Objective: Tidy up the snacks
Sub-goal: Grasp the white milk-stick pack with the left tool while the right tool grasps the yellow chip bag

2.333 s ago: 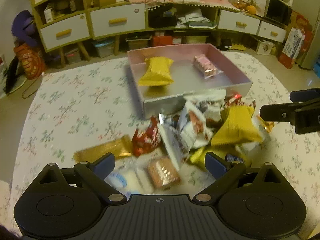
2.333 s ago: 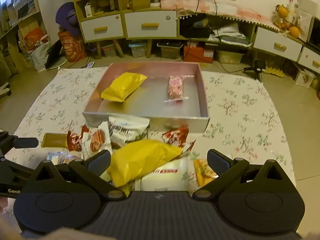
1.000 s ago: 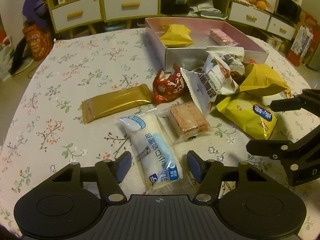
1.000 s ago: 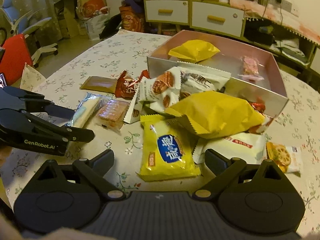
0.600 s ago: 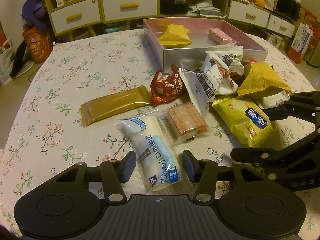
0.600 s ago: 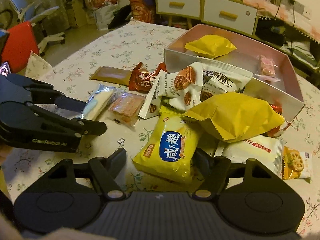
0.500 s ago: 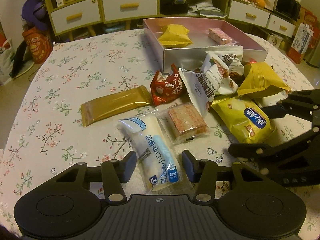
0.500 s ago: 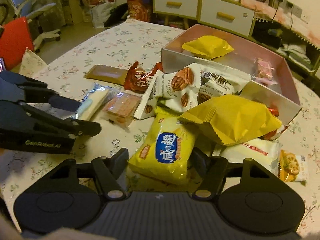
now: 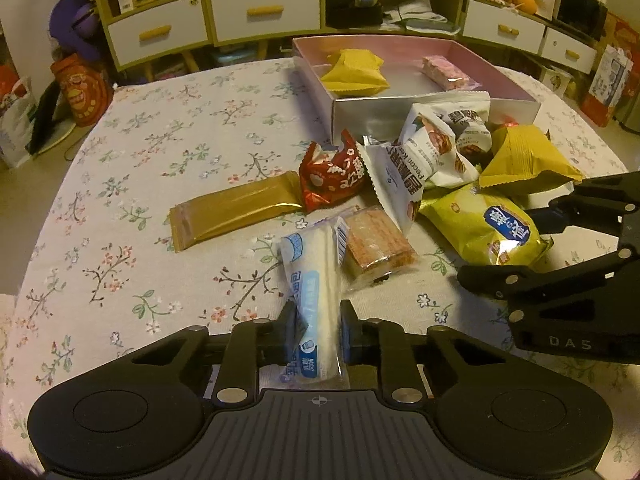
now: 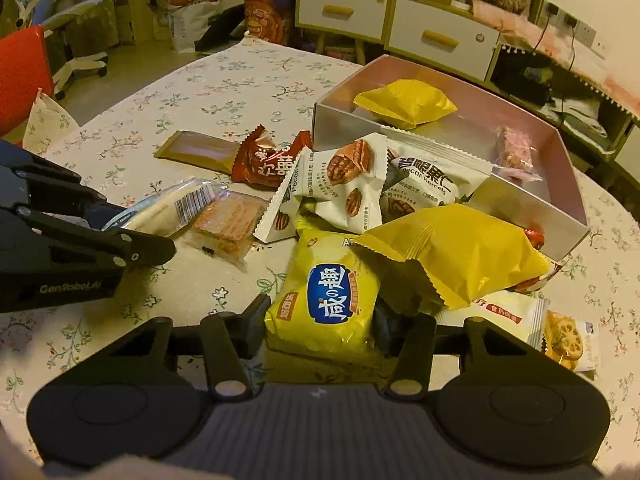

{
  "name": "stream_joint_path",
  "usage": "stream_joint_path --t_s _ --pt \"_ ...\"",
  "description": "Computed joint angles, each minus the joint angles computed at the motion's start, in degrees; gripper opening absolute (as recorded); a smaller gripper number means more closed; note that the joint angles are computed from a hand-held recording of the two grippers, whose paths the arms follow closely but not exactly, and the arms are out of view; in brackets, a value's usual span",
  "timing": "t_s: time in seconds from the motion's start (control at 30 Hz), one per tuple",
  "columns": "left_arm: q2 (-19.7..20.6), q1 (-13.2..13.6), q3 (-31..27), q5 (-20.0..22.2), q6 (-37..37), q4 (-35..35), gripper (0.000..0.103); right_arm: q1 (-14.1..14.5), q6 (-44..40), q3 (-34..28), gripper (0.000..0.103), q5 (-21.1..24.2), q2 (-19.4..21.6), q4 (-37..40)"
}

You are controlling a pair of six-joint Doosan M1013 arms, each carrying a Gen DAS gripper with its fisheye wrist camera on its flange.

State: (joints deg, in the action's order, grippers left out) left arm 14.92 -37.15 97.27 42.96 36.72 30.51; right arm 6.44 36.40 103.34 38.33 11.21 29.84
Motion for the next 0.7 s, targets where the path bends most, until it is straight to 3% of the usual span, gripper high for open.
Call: stream_joint_path --t_s 0.3,0.7 --pt "-0.51 -0.07 -0.01 0.02 -1.48 0.85 0.017 -1.0 -3.13 -0.99 0.047 5.64 -0.35 5.81" --pt "-1.42 0.11 0.14 -0.72 -3.71 2.37 0.017 -1.52 -6.29 -1.4 0.047 7.24 -1.14 10.22"
